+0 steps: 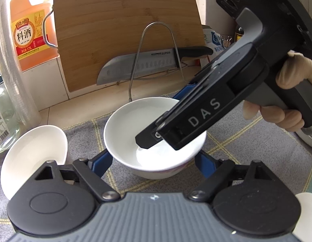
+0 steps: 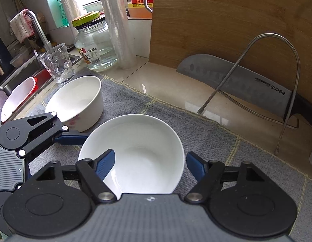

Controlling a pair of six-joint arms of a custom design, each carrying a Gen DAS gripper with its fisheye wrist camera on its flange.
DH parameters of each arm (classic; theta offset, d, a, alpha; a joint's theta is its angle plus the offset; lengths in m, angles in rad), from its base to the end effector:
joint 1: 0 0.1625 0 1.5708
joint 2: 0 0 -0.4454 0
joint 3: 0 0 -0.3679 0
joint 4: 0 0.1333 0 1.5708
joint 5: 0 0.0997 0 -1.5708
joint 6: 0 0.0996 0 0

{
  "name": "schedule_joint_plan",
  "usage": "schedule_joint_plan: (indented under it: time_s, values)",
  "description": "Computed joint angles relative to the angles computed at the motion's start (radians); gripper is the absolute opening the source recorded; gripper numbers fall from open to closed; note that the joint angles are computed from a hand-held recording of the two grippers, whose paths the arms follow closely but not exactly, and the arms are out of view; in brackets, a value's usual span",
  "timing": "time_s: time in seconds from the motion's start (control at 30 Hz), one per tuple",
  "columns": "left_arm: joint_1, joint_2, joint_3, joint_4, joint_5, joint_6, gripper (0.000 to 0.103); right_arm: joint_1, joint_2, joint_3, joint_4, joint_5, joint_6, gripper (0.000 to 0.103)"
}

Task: Organize plates and bowls
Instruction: 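Lift the pink-flowered bowl with the right tool and lower it onto the white bowl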

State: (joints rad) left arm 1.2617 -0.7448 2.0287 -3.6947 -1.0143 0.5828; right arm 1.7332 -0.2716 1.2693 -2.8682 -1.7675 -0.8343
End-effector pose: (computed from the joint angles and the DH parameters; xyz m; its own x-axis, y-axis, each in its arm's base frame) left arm 0.0064 -0.5911 0.1293 -0.6635 0.2528 -0.7042 0.6805 0.5949 -0.4277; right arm 0.2340 -0.7243 -0.0910 -0.5419 -0.7668 0.3441 -0.8277 0.5580 -0.0600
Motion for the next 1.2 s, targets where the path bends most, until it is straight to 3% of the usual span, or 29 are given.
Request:
schedule_joint_plan:
  time_s: [0.5, 1.2]
  values:
    - [-0.015, -0.011, 0.007, 0.025, 0.018, -0.001, 0.088, 0.008, -0.009, 0.012, 0.007, 0.003, 0.013, 0.077]
    - [-0.143, -0.109, 0.214, 0.011, 0.087, -0.088, 0.088, 0.018, -0.211, 0.361, -0.165, 0.066, -0.034, 0.077]
